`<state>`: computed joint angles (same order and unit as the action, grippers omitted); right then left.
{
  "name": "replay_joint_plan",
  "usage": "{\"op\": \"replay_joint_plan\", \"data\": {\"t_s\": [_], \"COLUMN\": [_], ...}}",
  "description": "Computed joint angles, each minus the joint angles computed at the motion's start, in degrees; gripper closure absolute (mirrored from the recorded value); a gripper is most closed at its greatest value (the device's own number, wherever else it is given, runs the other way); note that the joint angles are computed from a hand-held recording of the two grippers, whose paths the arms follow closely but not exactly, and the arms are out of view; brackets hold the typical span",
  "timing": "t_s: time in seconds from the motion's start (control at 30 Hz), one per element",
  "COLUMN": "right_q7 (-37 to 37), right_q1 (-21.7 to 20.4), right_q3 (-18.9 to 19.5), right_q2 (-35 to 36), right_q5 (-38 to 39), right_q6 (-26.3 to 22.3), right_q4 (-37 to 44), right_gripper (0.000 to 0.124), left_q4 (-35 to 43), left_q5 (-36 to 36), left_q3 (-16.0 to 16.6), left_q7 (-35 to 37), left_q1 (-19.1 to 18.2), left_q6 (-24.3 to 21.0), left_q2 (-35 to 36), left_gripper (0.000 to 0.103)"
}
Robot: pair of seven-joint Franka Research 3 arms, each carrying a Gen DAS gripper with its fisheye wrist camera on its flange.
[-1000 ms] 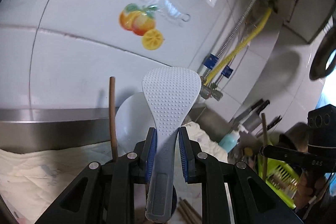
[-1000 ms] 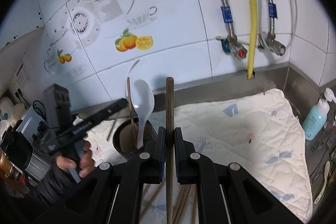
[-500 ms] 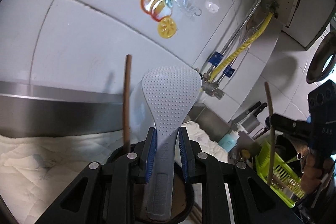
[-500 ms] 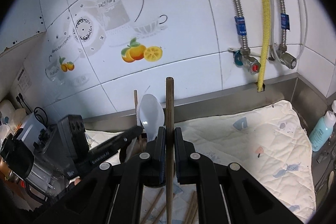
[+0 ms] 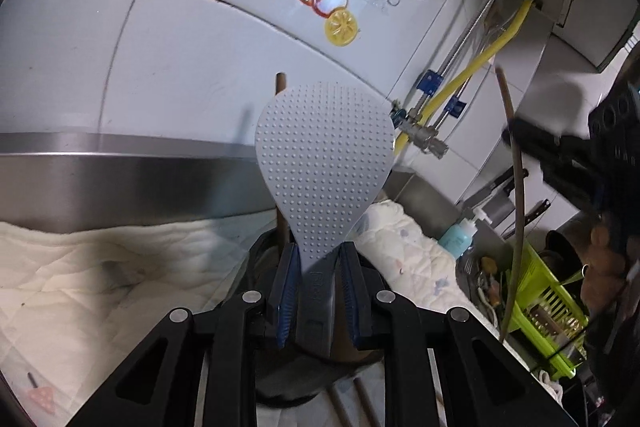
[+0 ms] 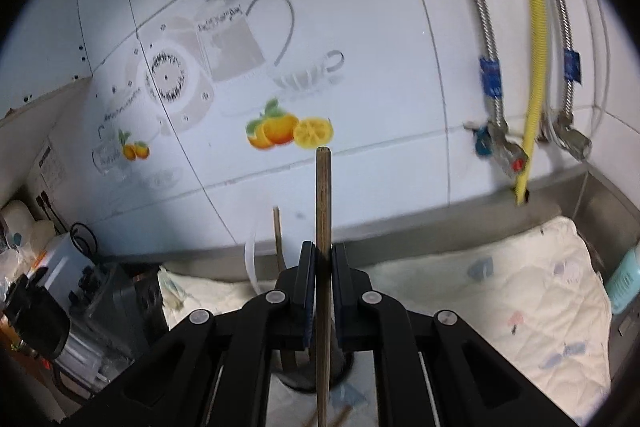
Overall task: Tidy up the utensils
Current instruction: 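Carry the rice paddle and chopstick over the black cup with both tools, then lower the rice paddle into the black cup and open the left tool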
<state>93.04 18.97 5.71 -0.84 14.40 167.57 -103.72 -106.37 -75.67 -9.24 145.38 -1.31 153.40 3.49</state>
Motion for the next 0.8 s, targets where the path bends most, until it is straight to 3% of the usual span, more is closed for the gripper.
{"op": "replay_joint_plan", "data": {"t_s": [0.23,0.37,0.5,0.8], "right_q7": [-2.56,-2.84,-1.25,8.08], "right_q1": [1.1,1.43,2.73,6.34], "right_q3": [0.5,0.96,-0.15,-5.2], "right_q2": [5.44,7.9,9.56,11.41], "right_q5": [3.9,5.9,3.29,-3.92], "right_q6": [5.0,7.51,10.14,11.94], "right_q4": [5.85,8.17,8.84,7.85], "right_gripper": [0.114,0.114,0.114,0.114], "left_q4": [-1.22,-1.95,-2.78,-4.19], "left_q5": [7.43,8.93,9.28,9.24], "left_q3": [0.26,0.47,0.79,1.65], "left_q7": [-6.84,-8.3,-8.57,-9.76], "left_q1": [-0.67,-0.95,-1.48,-2.46], "left_q6": [0.63,0.64,1.16,2.01], "left_q2": [-1.34,-2.34,-3.31,-4.74], "left_gripper": [0.076,0.064,0.054,0.053]}}
